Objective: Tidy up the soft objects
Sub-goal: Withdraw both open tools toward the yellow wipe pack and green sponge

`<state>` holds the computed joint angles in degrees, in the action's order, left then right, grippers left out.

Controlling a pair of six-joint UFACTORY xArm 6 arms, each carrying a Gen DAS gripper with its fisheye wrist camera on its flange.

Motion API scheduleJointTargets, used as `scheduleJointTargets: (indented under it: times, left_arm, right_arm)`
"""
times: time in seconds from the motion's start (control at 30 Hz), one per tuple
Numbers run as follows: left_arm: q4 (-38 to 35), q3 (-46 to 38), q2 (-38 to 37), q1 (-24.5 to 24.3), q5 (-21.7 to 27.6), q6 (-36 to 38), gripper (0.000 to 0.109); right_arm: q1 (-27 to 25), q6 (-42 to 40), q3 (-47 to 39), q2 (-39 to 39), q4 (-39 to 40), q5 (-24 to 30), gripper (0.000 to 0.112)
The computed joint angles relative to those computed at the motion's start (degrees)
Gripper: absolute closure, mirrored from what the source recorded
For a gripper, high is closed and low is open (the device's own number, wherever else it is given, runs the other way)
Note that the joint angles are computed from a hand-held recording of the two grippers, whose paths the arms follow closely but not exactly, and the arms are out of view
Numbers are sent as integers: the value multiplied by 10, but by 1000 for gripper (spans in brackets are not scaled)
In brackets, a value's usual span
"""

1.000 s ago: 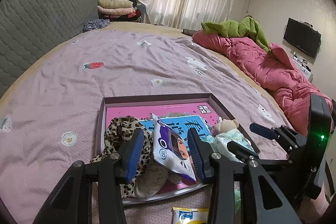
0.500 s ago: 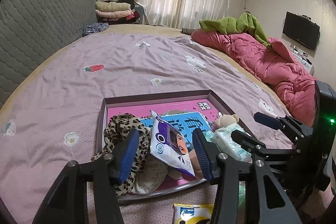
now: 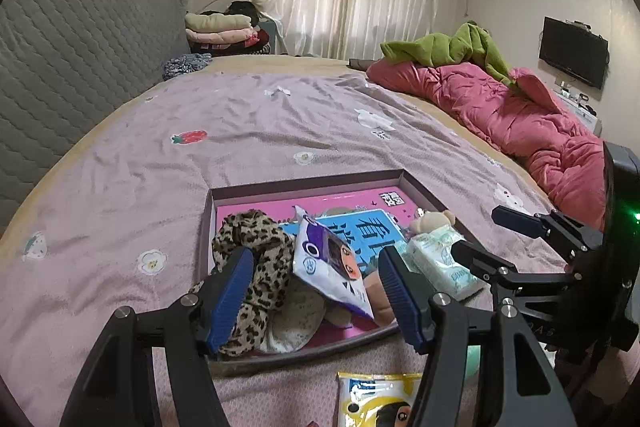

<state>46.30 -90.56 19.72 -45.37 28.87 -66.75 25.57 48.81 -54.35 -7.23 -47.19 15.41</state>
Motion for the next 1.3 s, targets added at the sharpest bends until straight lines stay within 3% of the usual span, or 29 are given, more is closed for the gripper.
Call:
scheduleJointTargets:
  times: [0.3,1.3]
  left_arm:
    - [37,19,-20,-19,31,-45,43]
    - [-42,114,-92,-58,72,-39,43]
  right_arm:
    - [3,33,33,-43,-27,8,39]
    - [49,-6,150,-181,97,72,39]
